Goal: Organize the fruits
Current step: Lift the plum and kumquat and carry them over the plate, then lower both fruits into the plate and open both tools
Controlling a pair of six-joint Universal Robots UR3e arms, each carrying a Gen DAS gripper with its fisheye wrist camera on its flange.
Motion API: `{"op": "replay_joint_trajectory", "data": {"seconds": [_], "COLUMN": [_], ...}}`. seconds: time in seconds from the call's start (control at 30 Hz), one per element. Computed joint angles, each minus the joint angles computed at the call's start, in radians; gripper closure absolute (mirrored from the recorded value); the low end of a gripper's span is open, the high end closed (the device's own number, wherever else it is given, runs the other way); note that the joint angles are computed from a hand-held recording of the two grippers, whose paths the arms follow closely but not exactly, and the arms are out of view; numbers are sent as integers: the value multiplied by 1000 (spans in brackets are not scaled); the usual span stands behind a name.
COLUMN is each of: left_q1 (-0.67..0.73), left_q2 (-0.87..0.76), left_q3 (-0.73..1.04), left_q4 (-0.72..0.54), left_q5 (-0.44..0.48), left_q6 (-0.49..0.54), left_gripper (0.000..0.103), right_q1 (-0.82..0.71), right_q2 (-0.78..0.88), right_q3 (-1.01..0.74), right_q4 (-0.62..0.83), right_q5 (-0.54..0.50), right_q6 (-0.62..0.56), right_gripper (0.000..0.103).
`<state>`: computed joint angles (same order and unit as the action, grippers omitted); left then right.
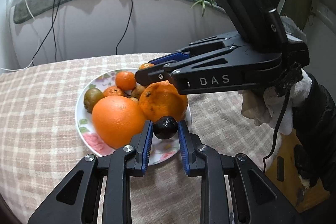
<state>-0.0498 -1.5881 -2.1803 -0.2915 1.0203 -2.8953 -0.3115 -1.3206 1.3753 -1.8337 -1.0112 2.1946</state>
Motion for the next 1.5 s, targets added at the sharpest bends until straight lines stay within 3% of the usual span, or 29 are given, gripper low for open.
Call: {"op": "replay_joint_trajectory", "data": {"seconds": [0.8,0.87,0.93,1.17,1.27,1.37,1.4,1.5], "left_q1": [-102,-110,-115,-138,-140,-136,-135,-132], "left_q2": [-66,-69,-71,-80,-75,-64,-63,-58], "left_q3": [65,64,62,58,53,44,44,37], "left_q4": [54,70,82,124,137,143,145,156], "left_q5": [133,152,169,222,231,232,234,235], "left_q6": [-50,-52,-51,-55,-60,-61,-61,-63], "left_gripper": [80,80,79,72,61,58,52,46], "right_q1": [-1,-4,-9,-15,-19,-26,-28,-29], "right_q2": [3,6,-1,-9,-16,-21,-22,-27], "right_q3": [16,13,20,29,40,45,46,52], "right_q4": [-1,0,-3,-3,-15,-22,-23,-38], "right_q5": [26,28,34,44,47,54,55,49], "right_q6": [3,5,6,3,10,13,15,22], "right_gripper": [75,70,59,55,41,41,40,38]}}
